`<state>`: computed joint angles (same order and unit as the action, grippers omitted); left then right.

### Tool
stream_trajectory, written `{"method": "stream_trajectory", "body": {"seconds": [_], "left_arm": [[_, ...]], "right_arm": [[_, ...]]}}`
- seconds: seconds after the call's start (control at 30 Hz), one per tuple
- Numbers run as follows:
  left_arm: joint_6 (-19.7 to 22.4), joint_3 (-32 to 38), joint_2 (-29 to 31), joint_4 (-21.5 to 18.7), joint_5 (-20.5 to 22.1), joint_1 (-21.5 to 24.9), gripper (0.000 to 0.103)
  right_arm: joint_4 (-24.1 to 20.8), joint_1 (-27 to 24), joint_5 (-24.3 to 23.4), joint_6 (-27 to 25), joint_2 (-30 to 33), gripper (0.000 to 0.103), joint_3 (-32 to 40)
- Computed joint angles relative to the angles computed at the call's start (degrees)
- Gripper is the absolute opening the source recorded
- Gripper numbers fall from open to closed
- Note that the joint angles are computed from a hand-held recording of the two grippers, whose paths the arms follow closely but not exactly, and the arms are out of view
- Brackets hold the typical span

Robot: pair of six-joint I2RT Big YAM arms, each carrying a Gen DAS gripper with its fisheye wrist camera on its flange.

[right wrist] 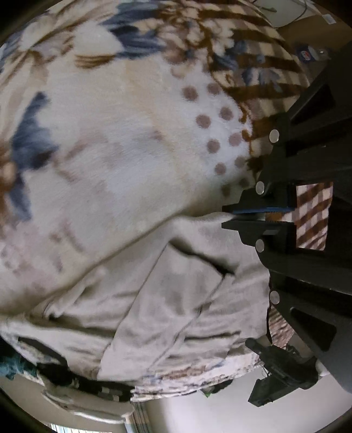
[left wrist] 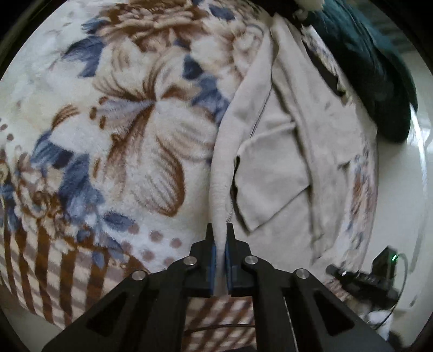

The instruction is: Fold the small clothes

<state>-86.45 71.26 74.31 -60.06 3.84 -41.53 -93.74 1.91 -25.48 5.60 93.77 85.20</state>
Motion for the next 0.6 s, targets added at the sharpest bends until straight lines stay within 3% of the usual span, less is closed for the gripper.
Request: {"method": "stream_trajectory", "body": {"seconds": [0.1,0.3,0.4,0.53,0.6], "left_arm": [[-0.32,1.57,-0.75,0.97,-0.84,2.46,0.004],[5.13,7.58,2.66,2.68,-0.5,9.17,0.003],[9.19,10.69,6.87,4.43,-0.16,12.58,0.004],[12.5,14.69,14.16,7.1,0.54,16.46,0.004],[13.41,14.82,16.56,10.74,3.04,18.65,0.004]], "right_arm": [[-0.81,-0.48,-2.17,-0.36,0.4,0.003,3.48],[-1.62,0.49,-5.4,0.27,4.73,0.003,15.45],[-0.96,1.18,-6.25,2.57,9.44,0.003,23.09],[1.09,2.86,-2.65,4.85,18.1,0.003,35.25],[0.87,3.81,-1.78,6.03,23.2,0.003,41.98]]}}
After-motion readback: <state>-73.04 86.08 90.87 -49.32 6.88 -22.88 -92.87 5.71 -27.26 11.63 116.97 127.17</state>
